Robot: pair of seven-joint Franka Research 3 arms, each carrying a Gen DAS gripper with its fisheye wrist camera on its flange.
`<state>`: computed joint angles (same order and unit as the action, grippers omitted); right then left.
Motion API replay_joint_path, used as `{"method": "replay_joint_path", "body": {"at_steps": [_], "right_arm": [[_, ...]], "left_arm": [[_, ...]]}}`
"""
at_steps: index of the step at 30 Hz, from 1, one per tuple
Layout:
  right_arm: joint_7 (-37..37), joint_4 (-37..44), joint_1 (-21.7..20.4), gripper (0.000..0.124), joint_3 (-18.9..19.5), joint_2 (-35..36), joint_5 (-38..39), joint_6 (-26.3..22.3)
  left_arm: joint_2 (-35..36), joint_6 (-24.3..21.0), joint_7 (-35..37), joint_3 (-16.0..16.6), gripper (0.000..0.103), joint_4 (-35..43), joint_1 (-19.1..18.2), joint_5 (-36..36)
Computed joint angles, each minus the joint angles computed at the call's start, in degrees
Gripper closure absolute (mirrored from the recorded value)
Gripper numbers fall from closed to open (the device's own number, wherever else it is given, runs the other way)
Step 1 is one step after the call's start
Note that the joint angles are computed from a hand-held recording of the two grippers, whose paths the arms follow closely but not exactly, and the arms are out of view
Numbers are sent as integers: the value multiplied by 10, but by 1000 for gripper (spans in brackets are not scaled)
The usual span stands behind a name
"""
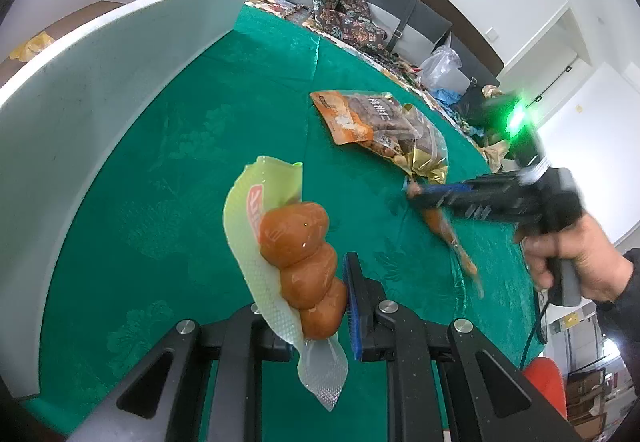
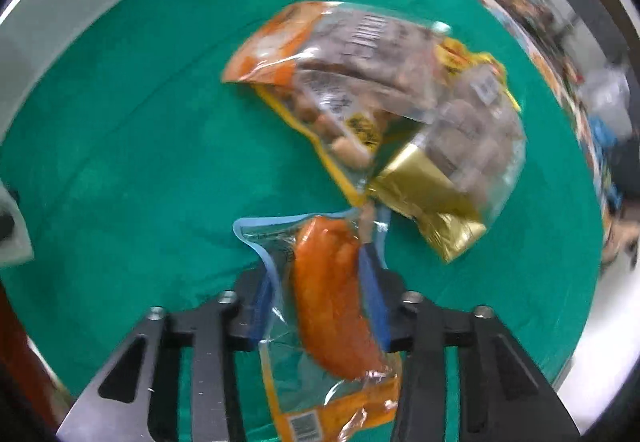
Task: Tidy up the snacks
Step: 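Carry both sausage packs into the white box and open both tools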
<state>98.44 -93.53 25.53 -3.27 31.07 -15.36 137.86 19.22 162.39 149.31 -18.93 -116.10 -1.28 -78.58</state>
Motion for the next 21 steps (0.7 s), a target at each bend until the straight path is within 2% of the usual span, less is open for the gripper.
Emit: {"method": "replay_joint_path", "body": {"at_steps": [1,3,4,8,9,10,11,15,16,19,21], "right_arm": [[5,-5,-12,105,7,-9,25,12],[-1,-45,-50,107,33,-45,102,65],[-13,-50,-66,107,47,-54,141,76],[-98,-78,-131,108,99,-77,307,137],[-111,-97,-136,109,110,-93,343,153],[-149,-100,-143,110,117,-100,409,154],[-159,-83,-165,111,144,-98,435,159],[-252,-70,-181,113,181,-118,587,147],[-273,-62,-178,118,189,-119,615,150],[-342,4,-171,120,219,-91,713,144],[-349,70,-143,120,224,-60,723,135]], "left_arm": [[-2,-2,6,-2,85,-1,2,-6],[-8,-6,21,-3,85,-2,3,-22],[-11,-9,26,-2,85,-2,3,-28],[-35,-22,40,10,85,-12,-2,-59],[-45,-28,41,14,85,-16,-3,-66],[-55,-34,41,20,85,-21,-4,-71],[-68,-44,41,26,85,-26,-3,-79],[-122,-66,47,63,85,-45,0,-106],[-133,-66,45,73,85,-47,2,-106],[-153,-61,21,104,85,-45,15,-83],[-149,-34,-13,120,85,-33,25,-37]]}}
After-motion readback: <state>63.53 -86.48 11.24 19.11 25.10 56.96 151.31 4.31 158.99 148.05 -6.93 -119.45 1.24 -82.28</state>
